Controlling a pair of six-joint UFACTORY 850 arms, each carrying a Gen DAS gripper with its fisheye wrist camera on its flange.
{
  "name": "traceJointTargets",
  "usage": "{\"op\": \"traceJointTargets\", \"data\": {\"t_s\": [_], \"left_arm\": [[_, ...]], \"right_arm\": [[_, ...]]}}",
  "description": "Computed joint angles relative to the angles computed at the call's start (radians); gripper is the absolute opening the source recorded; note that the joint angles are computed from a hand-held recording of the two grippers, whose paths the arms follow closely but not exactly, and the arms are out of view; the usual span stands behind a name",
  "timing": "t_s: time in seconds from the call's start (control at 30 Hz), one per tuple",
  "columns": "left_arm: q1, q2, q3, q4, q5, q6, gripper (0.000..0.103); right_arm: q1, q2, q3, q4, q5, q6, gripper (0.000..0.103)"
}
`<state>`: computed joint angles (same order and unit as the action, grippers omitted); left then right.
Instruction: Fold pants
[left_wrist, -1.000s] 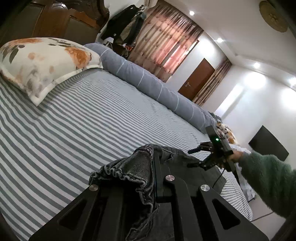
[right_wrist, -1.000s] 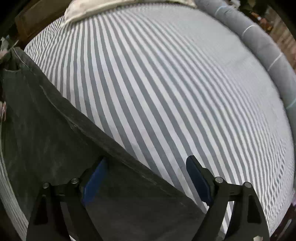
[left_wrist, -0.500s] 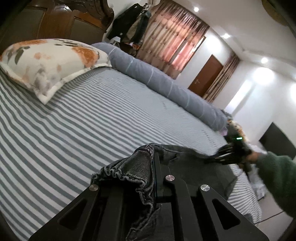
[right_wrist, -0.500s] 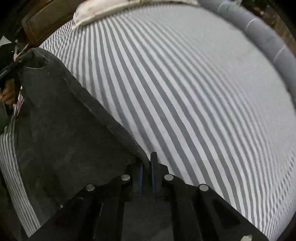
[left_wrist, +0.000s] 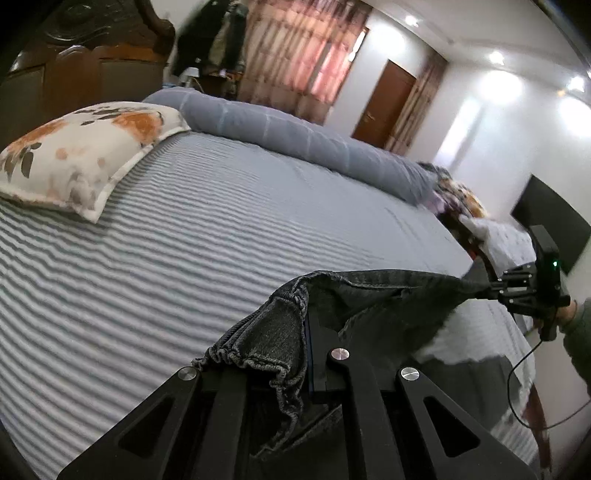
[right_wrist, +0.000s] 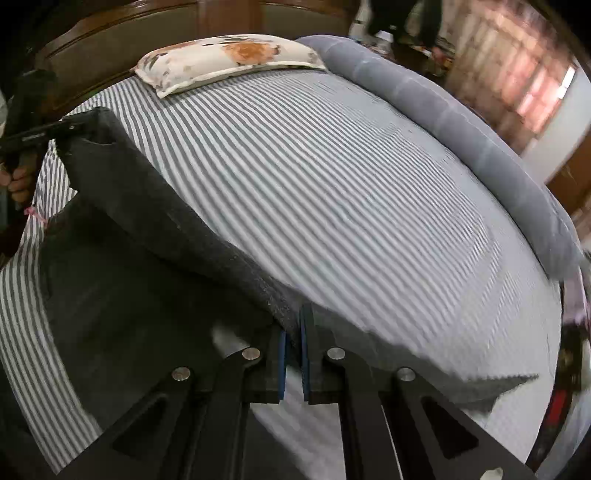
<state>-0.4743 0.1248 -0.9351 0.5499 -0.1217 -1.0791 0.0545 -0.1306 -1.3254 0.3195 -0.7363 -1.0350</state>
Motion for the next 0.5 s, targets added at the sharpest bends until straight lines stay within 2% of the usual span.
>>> {"op": "traceJointTargets", "data": {"t_s": [0.07, 0.17, 0.3, 0.43, 0.5], "left_arm": [[-0.045, 0.033, 0.020, -0.014, -0.052, 0.018, 0.006], [-0.110, 0.070, 0.053, -0.083, -0.128, 0.065, 0.006], [-0.179, 0.097, 0.095, -0.155, -0.211, 0.090, 0.007], [-0.224, 0.091, 0.109, -0.309, -0.303, 0.203, 0.009], [-0.248, 0.091, 0.112, -0.334, -0.335, 0.205, 0.010]], "right_arm": [[-0.010, 0.064, 0.082, 0.002, 0.020, 0.028, 0.004], [-0.063, 0.170, 0.213, 0.039, 0.001, 0.016, 0.004], [-0.077, 0.256, 0.348, 0.022, 0.015, 0.042, 0.004], [-0.100, 0.297, 0.445, 0.025, 0.014, 0.078, 0.004], [-0.103, 0.304, 0.483, 0.011, 0.012, 0.109, 0.009]]}}
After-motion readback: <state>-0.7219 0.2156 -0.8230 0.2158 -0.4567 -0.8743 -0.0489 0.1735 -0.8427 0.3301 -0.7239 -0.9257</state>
